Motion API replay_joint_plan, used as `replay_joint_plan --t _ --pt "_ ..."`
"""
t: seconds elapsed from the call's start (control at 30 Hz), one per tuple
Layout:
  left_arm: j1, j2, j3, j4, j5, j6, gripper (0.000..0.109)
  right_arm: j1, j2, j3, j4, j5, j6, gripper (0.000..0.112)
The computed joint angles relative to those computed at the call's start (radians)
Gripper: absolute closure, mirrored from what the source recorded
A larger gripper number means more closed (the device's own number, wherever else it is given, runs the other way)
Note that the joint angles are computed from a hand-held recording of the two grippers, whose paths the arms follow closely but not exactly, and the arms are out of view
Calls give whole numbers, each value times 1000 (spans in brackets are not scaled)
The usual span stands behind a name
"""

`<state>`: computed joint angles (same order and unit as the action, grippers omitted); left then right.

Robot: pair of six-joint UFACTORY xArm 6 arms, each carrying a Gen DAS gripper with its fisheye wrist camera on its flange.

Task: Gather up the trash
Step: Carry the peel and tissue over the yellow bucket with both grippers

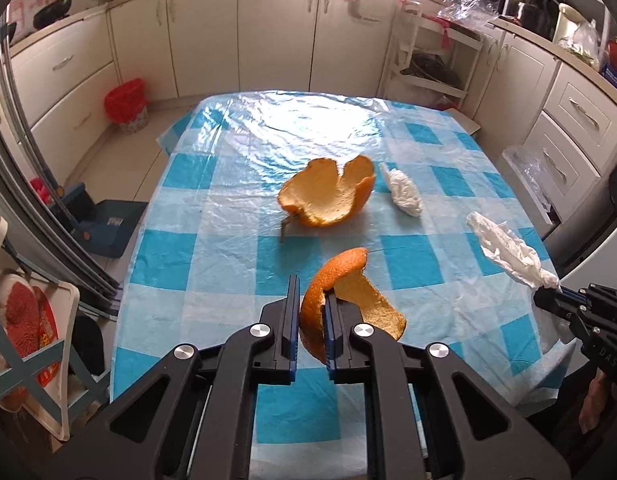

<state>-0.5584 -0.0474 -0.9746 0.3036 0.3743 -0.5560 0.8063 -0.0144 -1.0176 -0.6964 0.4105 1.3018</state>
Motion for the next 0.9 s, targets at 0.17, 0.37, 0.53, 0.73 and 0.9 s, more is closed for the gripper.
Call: replay_joint_plan --t 0.17,0.37,0.53,0.73,0.9 --pt "-71 -48 -9 165 17 -155 99 -19 -129 137 -179 -29 239 106" --pt "-143 -64 -36 238 49 -218 99 -22 -212 218 -291 -9 409 106" --pt "-194 -56 -62 263 66 -243 99 -10 -276 269 -352 44 509 106" --pt "-246 -40 -91 264 72 -243 99 -1 -343 320 -404 99 606 106" --pt "-282 -18 -120 261 68 -241 99 3 -420 386 -406 151 674 106"
